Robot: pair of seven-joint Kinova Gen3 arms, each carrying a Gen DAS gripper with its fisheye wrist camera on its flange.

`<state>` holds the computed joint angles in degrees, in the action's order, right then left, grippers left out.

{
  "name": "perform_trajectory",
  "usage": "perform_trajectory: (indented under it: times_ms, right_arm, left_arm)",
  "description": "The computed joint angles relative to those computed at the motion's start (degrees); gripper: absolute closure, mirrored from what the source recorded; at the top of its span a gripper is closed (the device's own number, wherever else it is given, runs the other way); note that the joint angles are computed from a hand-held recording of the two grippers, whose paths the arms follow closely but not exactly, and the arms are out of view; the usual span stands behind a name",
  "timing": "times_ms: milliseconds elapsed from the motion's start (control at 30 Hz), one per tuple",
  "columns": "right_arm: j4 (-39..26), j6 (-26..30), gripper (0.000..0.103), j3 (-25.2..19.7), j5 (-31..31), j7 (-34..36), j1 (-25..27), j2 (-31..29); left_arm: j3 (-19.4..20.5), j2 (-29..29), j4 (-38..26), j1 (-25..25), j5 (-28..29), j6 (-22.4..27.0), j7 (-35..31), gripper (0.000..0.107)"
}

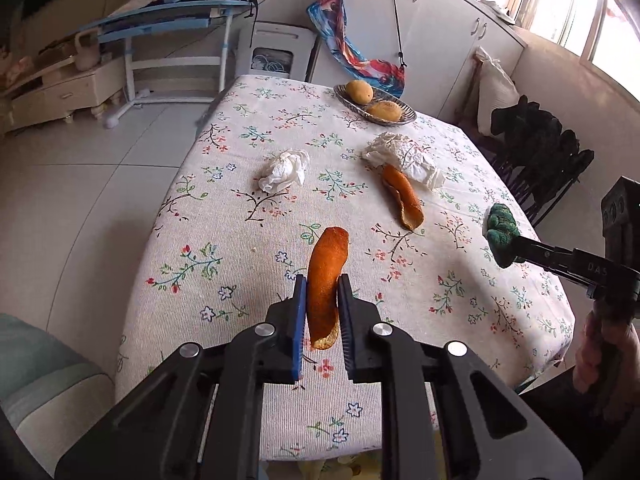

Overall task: Collect trash
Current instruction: 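Grasp the green plush toy with the right gripper while the left grasps an orange peel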

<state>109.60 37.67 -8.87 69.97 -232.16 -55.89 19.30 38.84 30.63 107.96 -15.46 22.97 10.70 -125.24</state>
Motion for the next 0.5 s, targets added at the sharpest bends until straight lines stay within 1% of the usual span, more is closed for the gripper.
perform_trajectory:
  times_ms: [100, 200, 333, 500]
  right_arm:
    - [0.4, 1.4, 0.079, -0.3, 0.9, -2.5, -1.3, -0.3]
    - [0.6, 2.6, 0.079, -1.0, 1.4, -3.9, -2.1, -0.2]
    - [1.6, 3.1, 0.079, -1.8, 3.8, -8.2, -3.2, -0.2]
    - [2.7, 4.0, 0.079, -3.3, 6.9, -13.2, -4.1, -0.1]
  left_arm:
    - [3.9, -0.5, 2.7, -3.8, 0.8, -1.8, -0.7, 0.092]
    - [7.1, -0.6, 4.6, -7.0, 0.5, -3.1, -0.3, 0.092]
    - [11.3, -0.2, 6.6, -11.0, -1.1, -4.5, 1.1, 0.092]
    - [16.2, 0.5, 9.1, -15.2, -4.4, -6.4, 3.3, 0.092]
